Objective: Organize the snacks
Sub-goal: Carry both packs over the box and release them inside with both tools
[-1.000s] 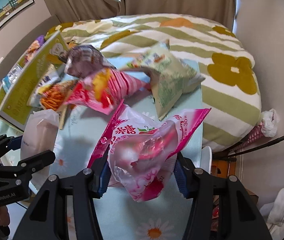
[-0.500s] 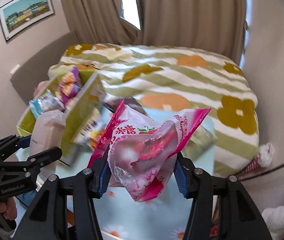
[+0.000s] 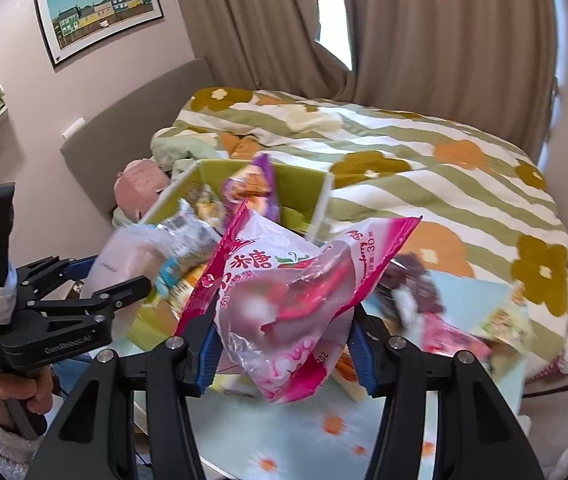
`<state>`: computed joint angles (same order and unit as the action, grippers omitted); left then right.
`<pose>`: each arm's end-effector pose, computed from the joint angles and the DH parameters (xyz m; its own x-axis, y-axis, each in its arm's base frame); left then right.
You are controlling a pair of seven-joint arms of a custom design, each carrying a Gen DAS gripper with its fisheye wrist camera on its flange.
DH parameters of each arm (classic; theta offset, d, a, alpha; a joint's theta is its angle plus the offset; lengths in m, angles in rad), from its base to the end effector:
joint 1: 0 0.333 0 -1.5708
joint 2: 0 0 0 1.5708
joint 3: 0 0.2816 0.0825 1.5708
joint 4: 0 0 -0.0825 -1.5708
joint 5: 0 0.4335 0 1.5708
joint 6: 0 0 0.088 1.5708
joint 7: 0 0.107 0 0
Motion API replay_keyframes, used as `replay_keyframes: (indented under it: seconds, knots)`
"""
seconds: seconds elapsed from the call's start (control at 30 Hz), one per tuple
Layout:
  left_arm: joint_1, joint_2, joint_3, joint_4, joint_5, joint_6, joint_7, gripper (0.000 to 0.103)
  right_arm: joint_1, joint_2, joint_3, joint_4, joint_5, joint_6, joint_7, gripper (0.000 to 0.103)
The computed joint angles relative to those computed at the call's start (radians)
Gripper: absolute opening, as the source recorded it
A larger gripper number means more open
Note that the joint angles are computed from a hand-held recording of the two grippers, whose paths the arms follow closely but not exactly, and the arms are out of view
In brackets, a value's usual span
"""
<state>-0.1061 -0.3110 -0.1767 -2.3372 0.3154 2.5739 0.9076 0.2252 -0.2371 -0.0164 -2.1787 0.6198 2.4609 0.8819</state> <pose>0.5252 -0.1604 0.4605 0.1445 -0.9891 0.0271 -0.8116 -0.1341 -0.5686 0.5651 0.1187 0.4965 0.5383 -0.8207 -0.1916 -0.7123 -0.3216 -0.6239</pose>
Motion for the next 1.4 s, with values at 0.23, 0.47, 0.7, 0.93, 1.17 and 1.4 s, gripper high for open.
replay_keyframes:
  seconds: [0.23, 0.47, 0.7, 0.93, 1.17, 1.4]
  knots:
    - [0.009, 0.045, 0.07, -0.012, -0.108, 0.043, 0.18, 0.06, 0.042, 0.095, 0.058, 0.068, -0.031, 0.033, 0.123, 0.05]
    - [0.021, 0.055, 0.082, -0.016, -0.193, 0.076, 0.287, 0.103, 0.057, 0.131, 0.075, 0.093, -0.082, 0.043, 0.228, 0.05]
    - [0.035, 0.008, 0.077, -0.048, -0.185, 0.07, 0.321, 0.102, 0.063, 0.125, 0.084, 0.087, -0.18, 0.033, 0.29, 0.051]
    - [0.059, -0.069, 0.072, -0.096, -0.127, 0.061, 0.302, 0.102, 0.079, 0.158, 0.096, 0.131, -0.215, 0.021, 0.323, 0.051]
    - [0.076, -0.107, 0.078, -0.128, -0.107, 0.056, 0.299, 0.102, 0.091, 0.22, 0.105, 0.18, -0.226, -0.049, 0.367, 0.053]
    - [0.079, -0.132, 0.08, -0.151, -0.101, 0.063, 0.291, 0.102, 0.097, 0.211, 0.109, 0.156, -0.214, -0.035, 0.4, 0.103]
